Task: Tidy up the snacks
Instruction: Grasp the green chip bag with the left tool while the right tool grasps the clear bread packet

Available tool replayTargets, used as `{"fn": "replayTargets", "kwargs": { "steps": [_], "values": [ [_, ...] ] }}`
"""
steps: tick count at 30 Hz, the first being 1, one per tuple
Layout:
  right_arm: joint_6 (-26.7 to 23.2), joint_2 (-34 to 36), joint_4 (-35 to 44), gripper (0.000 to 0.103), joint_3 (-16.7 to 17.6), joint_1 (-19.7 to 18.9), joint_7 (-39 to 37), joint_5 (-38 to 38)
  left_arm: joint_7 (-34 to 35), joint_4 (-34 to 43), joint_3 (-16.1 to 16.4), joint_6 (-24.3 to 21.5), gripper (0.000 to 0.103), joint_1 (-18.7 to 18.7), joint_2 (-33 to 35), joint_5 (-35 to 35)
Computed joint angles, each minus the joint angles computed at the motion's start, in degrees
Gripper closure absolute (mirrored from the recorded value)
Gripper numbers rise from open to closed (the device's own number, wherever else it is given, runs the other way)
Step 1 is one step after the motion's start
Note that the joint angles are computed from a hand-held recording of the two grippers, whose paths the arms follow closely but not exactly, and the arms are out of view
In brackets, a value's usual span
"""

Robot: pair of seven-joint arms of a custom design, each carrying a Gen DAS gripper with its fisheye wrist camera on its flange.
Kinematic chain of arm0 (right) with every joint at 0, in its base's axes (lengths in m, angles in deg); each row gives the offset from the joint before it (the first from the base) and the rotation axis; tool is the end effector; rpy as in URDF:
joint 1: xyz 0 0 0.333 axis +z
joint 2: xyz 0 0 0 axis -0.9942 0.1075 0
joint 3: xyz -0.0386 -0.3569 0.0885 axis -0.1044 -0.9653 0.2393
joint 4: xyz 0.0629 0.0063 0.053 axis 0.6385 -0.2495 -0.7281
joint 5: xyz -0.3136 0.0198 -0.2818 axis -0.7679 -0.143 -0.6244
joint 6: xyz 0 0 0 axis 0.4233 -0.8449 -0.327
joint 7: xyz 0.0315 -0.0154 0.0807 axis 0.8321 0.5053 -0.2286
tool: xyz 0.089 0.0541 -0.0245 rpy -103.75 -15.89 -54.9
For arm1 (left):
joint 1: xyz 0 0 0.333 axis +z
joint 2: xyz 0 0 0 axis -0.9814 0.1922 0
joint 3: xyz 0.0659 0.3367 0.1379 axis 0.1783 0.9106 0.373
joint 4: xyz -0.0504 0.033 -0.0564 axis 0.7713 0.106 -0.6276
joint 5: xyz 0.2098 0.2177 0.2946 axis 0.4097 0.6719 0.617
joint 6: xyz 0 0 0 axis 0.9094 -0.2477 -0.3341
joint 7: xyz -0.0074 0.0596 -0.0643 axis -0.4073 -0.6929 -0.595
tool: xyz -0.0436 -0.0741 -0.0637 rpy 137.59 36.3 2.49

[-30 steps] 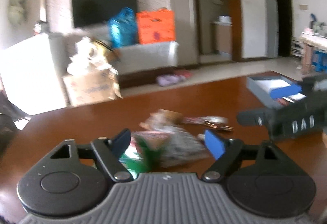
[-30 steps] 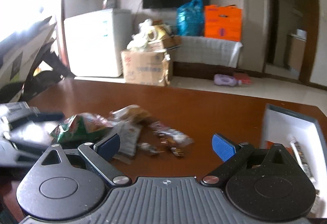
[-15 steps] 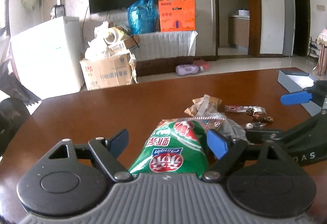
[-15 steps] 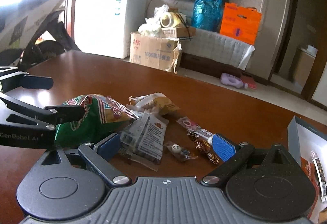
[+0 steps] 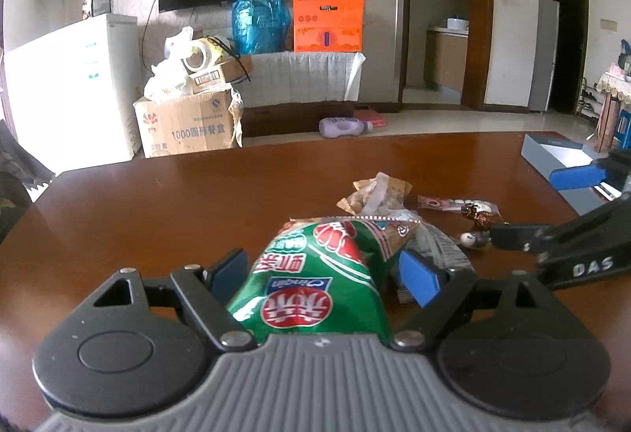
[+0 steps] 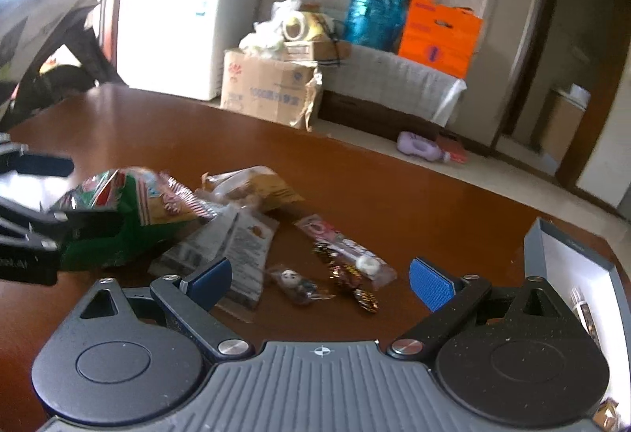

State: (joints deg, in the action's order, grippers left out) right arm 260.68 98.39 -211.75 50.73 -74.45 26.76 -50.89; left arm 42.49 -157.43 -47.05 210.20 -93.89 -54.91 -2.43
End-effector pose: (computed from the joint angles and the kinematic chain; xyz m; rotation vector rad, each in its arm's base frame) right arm 0.6272 0.1412 0.3534 -1.9498 1.1728 -0.8582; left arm 0.5706 -0.1308 0.3892 -1.5540 1.6530 -0.9397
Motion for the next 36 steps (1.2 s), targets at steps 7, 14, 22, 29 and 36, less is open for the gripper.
{"fn": "replayTargets", "kwargs": {
  "steps": [7, 14, 22, 29, 36],
  "values": [
    [-0.2, 0.0, -0.1, 0.004, 1.4, -1.3, 0.7, -3.0, 8.7, 5.6, 4.6, -2.2, 0.018, -6.3, 4.0, -13.8],
    [-0.4, 0.7, 0.4, 0.004, 2.0, -1.0, 0.7, -4.2, 9.8, 8.8, 6.0, -1.5, 0.018, -7.6, 7.0, -20.1],
    [-0.7, 1.2, 0.8, 0.004, 2.1, -0.4, 0.3, -4.3, 14.9, 12.0, 7.0, -0.2, 0.018, -8.3, 8.9, -30.5],
    [-0.4, 2.1, 1.5, 0.003, 2.3, 0.3, 0.1, -4.4, 18.9, 12.9, 4.1, 1.1, 0.016, -5.3, 9.4, -34.3],
    [0.7, 3.6, 3.0, 0.001, 2.3, 0.7, 0.9, -3.5, 20.7, 13.2, 2.4, 1.0, 0.014, -3.7, 9.8, -34.1]
  ]
}}
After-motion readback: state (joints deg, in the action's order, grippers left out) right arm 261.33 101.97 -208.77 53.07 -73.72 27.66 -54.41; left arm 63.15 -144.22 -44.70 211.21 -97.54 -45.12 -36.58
